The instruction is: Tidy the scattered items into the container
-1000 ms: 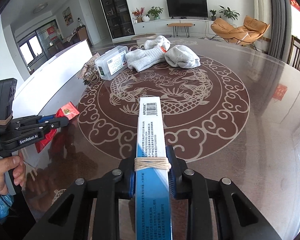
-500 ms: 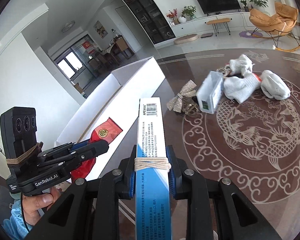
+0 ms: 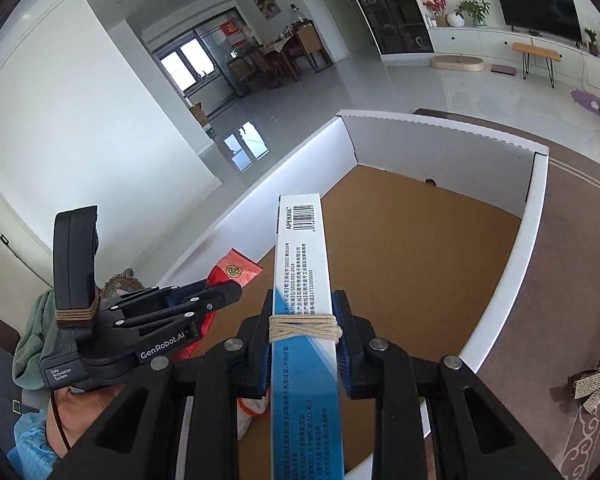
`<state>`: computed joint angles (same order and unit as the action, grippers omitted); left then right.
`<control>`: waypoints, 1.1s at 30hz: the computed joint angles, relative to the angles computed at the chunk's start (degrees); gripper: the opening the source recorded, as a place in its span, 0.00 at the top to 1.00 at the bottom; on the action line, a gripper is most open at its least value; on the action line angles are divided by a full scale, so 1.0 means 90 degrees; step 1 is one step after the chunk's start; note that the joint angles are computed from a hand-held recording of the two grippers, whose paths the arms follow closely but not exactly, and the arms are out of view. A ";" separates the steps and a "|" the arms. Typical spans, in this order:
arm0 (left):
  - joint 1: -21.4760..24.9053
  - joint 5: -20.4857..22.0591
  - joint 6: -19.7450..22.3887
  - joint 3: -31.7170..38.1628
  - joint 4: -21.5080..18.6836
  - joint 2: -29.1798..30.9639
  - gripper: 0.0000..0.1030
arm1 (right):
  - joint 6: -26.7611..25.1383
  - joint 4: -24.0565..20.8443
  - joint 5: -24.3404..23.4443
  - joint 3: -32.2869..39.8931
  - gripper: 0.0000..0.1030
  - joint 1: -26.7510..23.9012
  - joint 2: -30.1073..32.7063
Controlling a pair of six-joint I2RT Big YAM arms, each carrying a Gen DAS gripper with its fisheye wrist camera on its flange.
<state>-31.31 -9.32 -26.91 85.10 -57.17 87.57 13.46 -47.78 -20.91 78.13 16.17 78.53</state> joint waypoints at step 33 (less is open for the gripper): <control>-0.3820 -0.0789 -0.0261 0.1991 0.0664 0.2376 0.02 | -0.4181 -0.0498 0.0161 -0.3675 0.44 -0.6221 -0.3493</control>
<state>-65.69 -16.43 -29.26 103.02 -51.20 108.96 -24.16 -52.26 -19.46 45.05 -39.83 47.09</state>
